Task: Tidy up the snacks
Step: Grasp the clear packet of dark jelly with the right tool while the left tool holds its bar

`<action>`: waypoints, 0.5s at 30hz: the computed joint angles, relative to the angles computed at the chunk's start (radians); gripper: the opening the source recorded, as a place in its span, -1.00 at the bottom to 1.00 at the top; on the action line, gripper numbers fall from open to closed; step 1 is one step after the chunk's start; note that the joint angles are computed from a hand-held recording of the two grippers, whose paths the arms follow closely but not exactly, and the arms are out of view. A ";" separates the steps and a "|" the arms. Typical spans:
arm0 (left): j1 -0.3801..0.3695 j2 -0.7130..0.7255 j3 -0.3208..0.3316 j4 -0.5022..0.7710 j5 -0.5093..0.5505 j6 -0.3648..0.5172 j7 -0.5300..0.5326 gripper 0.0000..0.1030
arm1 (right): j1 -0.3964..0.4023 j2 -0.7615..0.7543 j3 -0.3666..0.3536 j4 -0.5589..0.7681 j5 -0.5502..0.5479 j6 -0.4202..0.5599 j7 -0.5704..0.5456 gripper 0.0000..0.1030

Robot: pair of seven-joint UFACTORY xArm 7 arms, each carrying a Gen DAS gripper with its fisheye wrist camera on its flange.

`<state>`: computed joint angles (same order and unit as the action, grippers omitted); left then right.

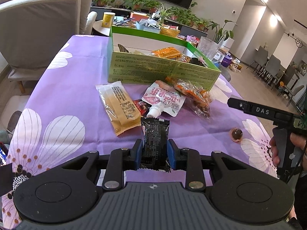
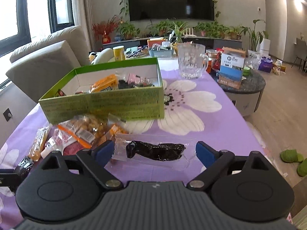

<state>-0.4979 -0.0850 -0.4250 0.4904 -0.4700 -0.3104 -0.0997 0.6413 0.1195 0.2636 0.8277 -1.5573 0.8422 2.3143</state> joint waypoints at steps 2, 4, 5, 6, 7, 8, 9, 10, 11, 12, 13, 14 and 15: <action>0.005 0.003 -0.005 0.007 -0.010 0.001 0.009 -0.51 | -0.001 -0.004 -0.001 0.001 -0.006 0.004 0.000 0.71; 0.004 0.006 -0.002 0.012 -0.009 0.002 0.011 -0.51 | -0.002 -0.011 -0.001 0.002 -0.013 0.010 -0.004 0.71; 0.005 0.009 -0.003 0.016 -0.013 0.002 0.018 -0.51 | -0.003 -0.013 -0.001 0.004 -0.016 0.013 -0.005 0.71; 0.005 0.011 -0.003 0.020 -0.017 0.002 0.023 -0.51 | -0.004 -0.015 -0.001 0.006 -0.020 0.015 -0.008 0.71; 0.002 0.014 0.001 0.024 -0.015 0.003 0.023 -0.51 | -0.005 -0.016 -0.001 0.009 -0.026 0.018 -0.012 0.71; -0.002 0.018 0.008 0.027 -0.007 0.004 0.019 -0.51 | -0.006 -0.016 0.000 0.011 -0.029 0.021 -0.014 0.71; -0.004 0.020 0.011 0.030 -0.008 0.005 0.022 -0.51 | -0.007 -0.017 0.000 0.013 -0.035 0.023 -0.016 0.71; -0.007 0.022 0.014 0.033 -0.008 0.007 0.024 -0.51 | -0.009 -0.016 -0.001 0.018 -0.041 0.022 -0.017 0.71; -0.014 0.018 0.025 0.028 0.006 0.007 0.012 -0.51 | -0.010 -0.016 -0.001 0.020 -0.045 0.022 -0.017 0.71; -0.014 0.019 0.025 0.031 0.006 0.009 0.013 -0.51 | -0.012 -0.015 -0.001 0.022 -0.049 0.022 -0.018 0.71; -0.014 0.022 0.026 0.034 0.007 0.010 0.014 -0.51 | -0.014 -0.013 -0.003 0.025 -0.053 0.019 -0.019 0.71; -0.015 0.022 0.027 0.034 0.007 0.010 0.015 -0.51 | -0.015 -0.011 -0.003 0.028 -0.055 0.019 -0.020 0.71; -0.015 0.025 0.028 0.037 0.007 0.009 0.015 -0.51 | -0.016 -0.010 -0.004 0.030 -0.057 0.018 -0.019 0.71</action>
<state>-0.5128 -0.0602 -0.3972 0.5276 -0.4634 -0.3010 -0.0843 0.6251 0.1097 0.2597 0.8574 -1.6147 0.8600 2.2956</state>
